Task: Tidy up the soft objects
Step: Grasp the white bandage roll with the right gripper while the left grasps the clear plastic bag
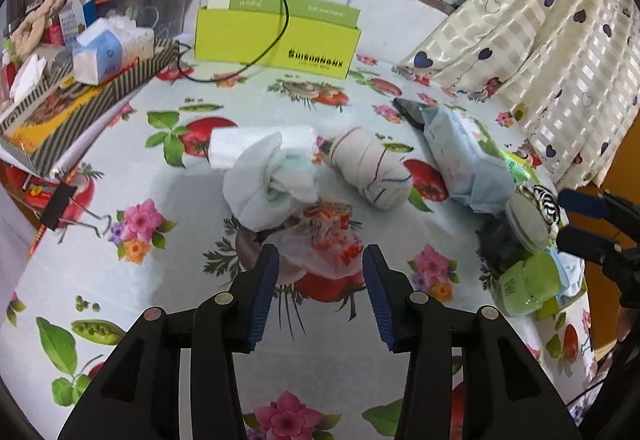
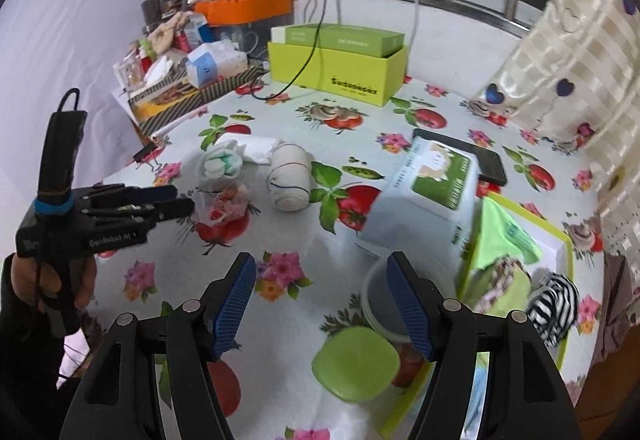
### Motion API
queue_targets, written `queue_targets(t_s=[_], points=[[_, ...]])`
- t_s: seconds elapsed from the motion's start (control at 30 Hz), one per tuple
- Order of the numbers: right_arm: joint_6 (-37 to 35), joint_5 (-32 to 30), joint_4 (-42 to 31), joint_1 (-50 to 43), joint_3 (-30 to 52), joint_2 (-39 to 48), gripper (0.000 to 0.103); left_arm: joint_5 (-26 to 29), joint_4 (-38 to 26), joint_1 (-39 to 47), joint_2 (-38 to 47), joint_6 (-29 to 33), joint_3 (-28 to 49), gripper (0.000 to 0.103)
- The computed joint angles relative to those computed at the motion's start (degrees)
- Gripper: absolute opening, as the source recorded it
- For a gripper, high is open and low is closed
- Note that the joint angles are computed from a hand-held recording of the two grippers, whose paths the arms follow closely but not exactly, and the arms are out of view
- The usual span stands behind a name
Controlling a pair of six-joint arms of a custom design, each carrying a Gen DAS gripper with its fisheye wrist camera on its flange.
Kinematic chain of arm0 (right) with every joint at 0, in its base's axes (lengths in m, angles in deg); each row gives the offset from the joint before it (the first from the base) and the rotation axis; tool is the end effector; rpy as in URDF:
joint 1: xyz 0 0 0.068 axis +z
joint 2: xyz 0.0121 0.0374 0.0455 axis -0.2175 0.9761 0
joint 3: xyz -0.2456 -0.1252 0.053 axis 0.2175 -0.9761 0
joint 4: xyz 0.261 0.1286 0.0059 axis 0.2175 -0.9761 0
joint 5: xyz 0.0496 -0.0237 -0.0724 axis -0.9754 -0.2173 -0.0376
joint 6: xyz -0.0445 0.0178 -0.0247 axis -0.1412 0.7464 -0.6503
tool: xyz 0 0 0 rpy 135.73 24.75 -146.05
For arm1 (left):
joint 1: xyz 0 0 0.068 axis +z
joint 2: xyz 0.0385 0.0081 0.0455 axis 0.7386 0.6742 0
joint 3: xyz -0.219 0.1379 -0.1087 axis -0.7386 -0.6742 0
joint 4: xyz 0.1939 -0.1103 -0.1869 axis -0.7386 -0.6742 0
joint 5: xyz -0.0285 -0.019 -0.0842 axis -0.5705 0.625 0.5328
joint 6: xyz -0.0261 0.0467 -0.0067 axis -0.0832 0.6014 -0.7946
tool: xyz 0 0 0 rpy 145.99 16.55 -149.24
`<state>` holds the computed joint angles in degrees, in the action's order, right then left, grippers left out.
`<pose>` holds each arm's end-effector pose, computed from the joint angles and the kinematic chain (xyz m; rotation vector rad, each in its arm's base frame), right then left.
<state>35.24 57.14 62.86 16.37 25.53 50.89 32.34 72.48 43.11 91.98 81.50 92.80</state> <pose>0.1953 0.1024 0.1542 -0.4552 2.3980 0.0961 0.2051 -0.0236 0.1008 0.0269 2.4293 -0.3561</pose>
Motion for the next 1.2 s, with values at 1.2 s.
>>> queue_targets(t_s=[1.2], points=[[-6.0, -10.5, -3.9, -4.5, 36.2, 46.9, 0.047, -0.5, 9.5, -3.8, 14.8, 1.8, 5.1, 0.045]])
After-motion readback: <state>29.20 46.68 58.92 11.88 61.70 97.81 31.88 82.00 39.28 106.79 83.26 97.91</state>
